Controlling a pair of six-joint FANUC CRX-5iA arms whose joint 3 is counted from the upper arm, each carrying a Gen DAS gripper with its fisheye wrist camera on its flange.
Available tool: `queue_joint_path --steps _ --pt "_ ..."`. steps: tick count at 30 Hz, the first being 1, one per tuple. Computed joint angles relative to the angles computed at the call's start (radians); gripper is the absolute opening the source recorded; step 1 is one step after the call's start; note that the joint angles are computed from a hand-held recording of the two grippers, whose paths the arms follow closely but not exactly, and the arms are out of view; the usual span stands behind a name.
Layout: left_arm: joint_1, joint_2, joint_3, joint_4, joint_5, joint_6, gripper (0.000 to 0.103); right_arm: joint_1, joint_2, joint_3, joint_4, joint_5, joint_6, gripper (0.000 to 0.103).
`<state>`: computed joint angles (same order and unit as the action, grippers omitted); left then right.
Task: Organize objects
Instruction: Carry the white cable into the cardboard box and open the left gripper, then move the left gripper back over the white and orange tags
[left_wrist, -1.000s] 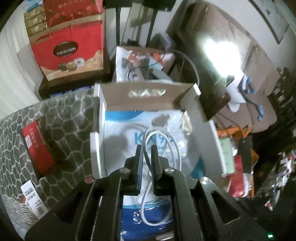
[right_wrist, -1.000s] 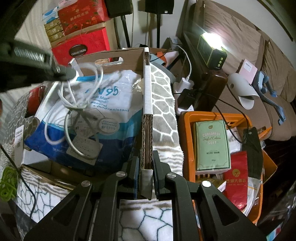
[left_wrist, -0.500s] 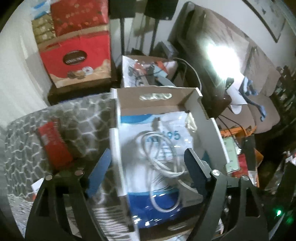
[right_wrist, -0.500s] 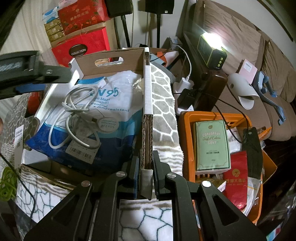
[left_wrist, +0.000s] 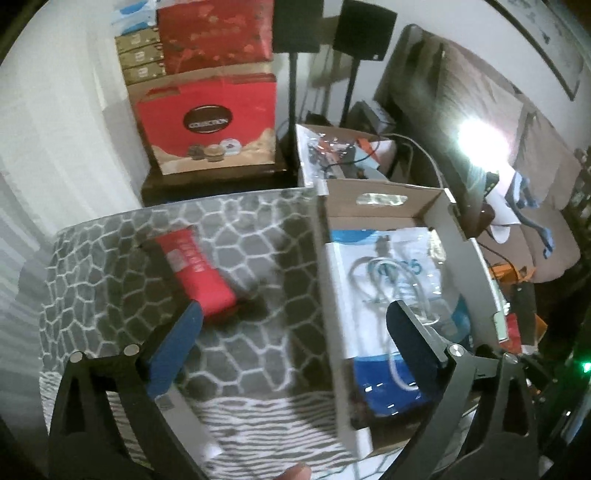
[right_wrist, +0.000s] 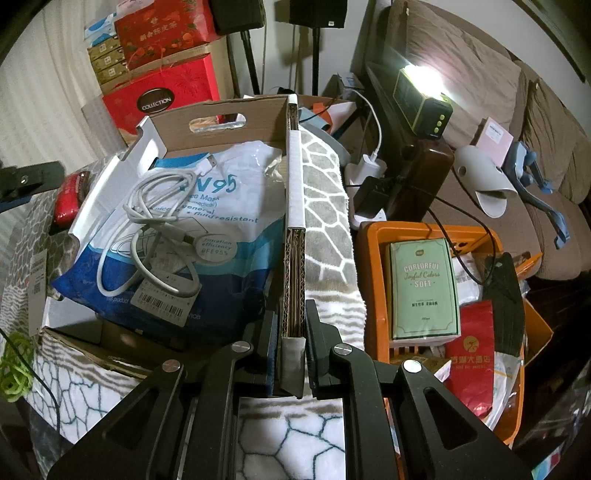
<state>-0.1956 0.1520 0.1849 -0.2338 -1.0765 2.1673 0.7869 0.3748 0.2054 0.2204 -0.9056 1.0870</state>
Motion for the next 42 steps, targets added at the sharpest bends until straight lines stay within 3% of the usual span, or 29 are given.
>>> queue_joint_path --steps 11,24,29,42 --pt "0.102 -0.123 -0.145 0.039 0.035 -0.044 0.103 0.003 0.001 0.000 0.002 0.000 -0.005 0.012" --pt "0.283 -0.257 -0.336 0.184 0.044 -0.158 0.103 0.002 0.000 -0.001 0.002 0.001 -0.004 0.012" --pt "0.307 -0.274 -0.392 0.236 0.036 -0.203 0.103 0.004 0.001 0.000 0.004 0.000 -0.006 0.012" --pt "0.307 -0.282 -0.485 0.285 0.048 -0.189 0.102 0.003 0.000 -0.002 0.004 0.000 -0.005 0.012"
